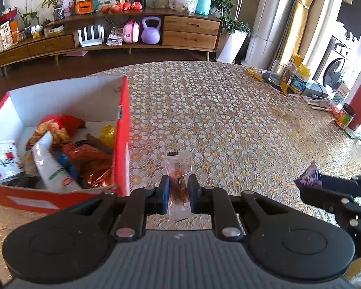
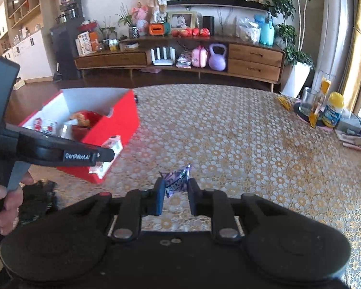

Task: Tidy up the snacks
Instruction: 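Carry the clear packet and purple candy over the shoebox with both tools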

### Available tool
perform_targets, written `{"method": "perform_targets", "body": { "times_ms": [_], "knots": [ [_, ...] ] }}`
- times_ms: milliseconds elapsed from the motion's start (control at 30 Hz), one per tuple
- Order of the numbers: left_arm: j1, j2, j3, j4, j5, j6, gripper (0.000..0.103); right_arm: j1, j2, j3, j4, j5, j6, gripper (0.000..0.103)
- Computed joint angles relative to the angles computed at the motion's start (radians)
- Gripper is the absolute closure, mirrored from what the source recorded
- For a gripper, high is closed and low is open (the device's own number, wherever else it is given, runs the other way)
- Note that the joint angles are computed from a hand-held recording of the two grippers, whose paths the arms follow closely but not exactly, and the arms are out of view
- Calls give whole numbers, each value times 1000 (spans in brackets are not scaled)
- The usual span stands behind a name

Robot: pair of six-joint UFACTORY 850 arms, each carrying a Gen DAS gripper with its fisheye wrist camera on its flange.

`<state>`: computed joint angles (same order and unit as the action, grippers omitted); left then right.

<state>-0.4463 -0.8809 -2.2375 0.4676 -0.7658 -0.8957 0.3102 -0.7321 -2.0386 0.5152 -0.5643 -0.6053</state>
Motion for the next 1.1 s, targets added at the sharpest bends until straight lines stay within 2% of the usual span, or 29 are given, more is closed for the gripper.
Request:
{"method": "perform_targets", "body": {
  "times_ms": [133, 500, 667, 1100],
  "knots": [
    [-2, 80, 100, 30, 26, -8, 87, 16, 30, 17, 2, 9, -23, 84],
    [14, 231, 260, 131, 42, -62, 87, 72, 41, -32, -6, 9, -25, 84],
    [32, 284, 317, 166, 40, -77, 87, 98, 0, -115, -25, -11, -9, 84],
    [104, 387, 453, 207, 32, -90, 87, 174, -222, -487, -128, -162, 106, 84]
  ]
}}
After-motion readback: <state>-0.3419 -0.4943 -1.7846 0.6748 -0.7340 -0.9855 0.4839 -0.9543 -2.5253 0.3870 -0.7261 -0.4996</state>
